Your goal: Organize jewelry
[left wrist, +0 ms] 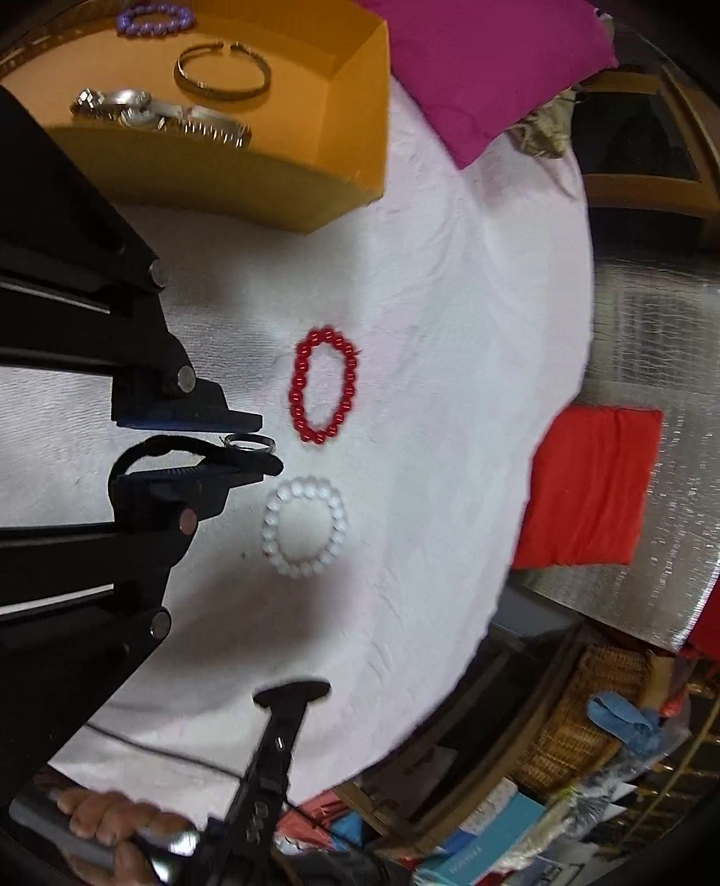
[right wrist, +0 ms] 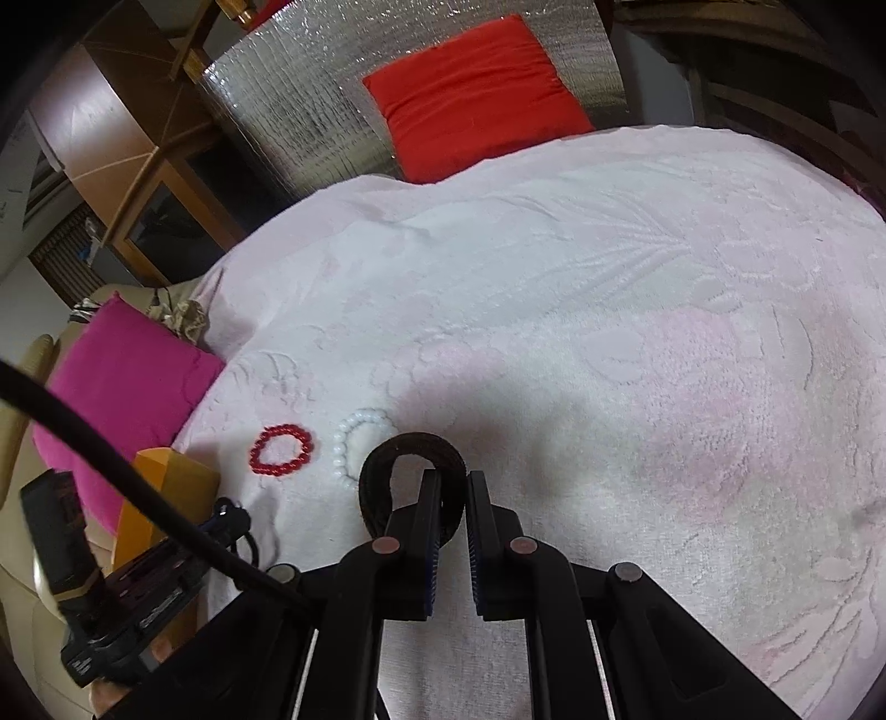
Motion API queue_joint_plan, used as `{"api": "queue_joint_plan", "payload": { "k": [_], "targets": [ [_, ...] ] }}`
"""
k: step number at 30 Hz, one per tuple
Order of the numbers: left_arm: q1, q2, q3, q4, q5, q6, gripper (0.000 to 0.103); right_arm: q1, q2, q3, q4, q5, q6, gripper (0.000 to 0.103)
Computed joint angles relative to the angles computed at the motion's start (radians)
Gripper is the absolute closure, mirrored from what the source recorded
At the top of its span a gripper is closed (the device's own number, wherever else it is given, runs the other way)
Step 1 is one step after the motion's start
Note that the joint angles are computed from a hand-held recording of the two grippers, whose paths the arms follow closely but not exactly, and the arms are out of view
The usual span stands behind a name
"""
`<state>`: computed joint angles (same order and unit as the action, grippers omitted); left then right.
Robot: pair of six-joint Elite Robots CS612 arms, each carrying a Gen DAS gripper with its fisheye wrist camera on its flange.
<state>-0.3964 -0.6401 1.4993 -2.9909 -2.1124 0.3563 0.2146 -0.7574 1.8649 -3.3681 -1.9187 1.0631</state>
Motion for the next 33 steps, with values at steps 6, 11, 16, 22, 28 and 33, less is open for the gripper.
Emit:
{"api": "queue_joint_plan", "payload": {
  "k": [6,11,16,22,28,33],
  "targets": [
    [0.026,-0.031,0.045,-0.097,-0.040,-0.046,0.092,0.014,0.012,-0.024,-0.029,-0.006,-0.033,0.093],
    [0.048,-0.049,0.070,-0.161,-0.023,-0.083,0.092,0.030,0.028,-0.052,-0.072,-0.016,-0.072,0.093],
    [0.080,-0.066,0.090,-0.219,0.011,-0.126,0.092,0.055,0.054,-0.097,-0.135,-0.021,-0.130,0.093],
    [0.131,-0.068,0.086,-0.260,0.096,-0.218,0.092,0.089,0.096,-0.182,-0.214,0.022,-0.212,0.093],
    [0.173,-0.054,0.083,-0.280,0.170,-0.289,0.092,0.128,0.140,-0.290,-0.240,0.094,-0.314,0.093],
    [0.190,-0.049,0.089,-0.288,0.194,-0.291,0.092,0.154,0.186,-0.387,-0.203,0.173,-0.364,0.093]
  ]
}}
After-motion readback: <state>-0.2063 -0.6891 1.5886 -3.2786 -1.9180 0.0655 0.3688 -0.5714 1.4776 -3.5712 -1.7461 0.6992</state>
